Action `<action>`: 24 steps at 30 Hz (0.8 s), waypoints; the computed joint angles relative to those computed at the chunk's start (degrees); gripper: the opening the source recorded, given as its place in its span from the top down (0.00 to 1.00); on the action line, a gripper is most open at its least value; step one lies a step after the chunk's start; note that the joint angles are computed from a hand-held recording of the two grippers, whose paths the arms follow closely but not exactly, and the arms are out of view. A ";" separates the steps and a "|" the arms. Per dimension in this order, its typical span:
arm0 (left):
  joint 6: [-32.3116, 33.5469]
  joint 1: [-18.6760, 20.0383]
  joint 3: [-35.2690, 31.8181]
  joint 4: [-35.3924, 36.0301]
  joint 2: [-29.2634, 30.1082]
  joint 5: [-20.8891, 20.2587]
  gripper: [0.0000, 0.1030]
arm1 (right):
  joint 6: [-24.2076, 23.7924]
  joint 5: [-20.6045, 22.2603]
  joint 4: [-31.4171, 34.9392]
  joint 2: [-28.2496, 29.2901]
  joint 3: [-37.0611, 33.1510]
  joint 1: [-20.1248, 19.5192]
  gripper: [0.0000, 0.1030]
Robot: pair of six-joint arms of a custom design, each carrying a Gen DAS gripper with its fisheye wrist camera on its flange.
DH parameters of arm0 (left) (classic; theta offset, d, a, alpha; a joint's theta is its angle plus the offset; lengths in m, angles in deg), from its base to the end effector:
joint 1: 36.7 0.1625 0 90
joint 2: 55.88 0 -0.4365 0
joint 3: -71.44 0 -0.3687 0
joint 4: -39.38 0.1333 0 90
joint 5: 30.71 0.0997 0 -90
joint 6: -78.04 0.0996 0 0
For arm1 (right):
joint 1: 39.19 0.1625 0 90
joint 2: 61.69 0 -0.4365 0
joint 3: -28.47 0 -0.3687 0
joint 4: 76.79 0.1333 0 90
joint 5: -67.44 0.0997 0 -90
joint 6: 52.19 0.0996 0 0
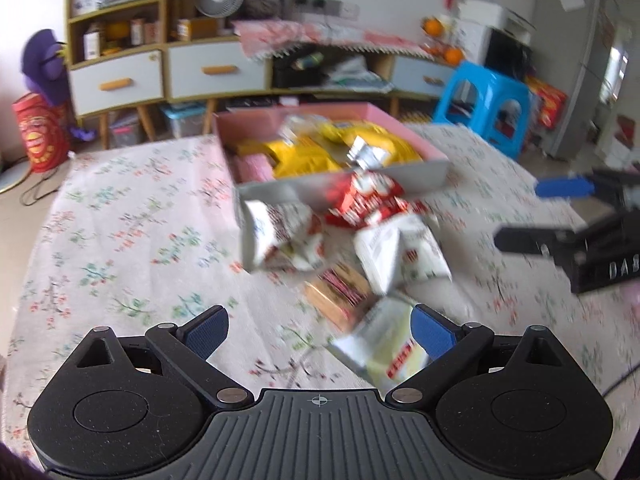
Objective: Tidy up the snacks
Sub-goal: 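Withdraw both tools from the box back over the remaining snacks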
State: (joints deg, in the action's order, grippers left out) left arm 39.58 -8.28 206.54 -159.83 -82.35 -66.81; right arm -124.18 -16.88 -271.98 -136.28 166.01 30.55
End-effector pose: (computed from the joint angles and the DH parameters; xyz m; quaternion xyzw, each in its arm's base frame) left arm -0.2265 -0.3657 -0.0500 0.1764 0.8738 -0.3502 0.2877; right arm -0.0126 -0.4474 0.2486 0.4225 -0.8306 0.2827 0.2274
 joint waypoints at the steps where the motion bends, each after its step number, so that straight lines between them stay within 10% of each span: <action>1: 0.97 0.24 -0.15 -0.11 0.08 -1.03 0.04 | 0.07 -0.08 -0.02 -0.03 0.03 0.04 0.08; 12: 9.00 1.85 -2.11 0.93 1.31 -8.28 0.06 | 0.09 -1.60 -0.22 0.99 -0.57 0.12 0.08; 24: 12.52 3.37 -3.17 -0.29 1.95 -10.20 0.29 | 2.66 -1.91 8.26 1.90 -3.08 1.14 0.09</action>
State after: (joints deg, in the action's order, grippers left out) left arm 52.09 -4.91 203.36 -160.12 -80.40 -77.01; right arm -121.52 -18.79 -263.72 -134.38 162.93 31.69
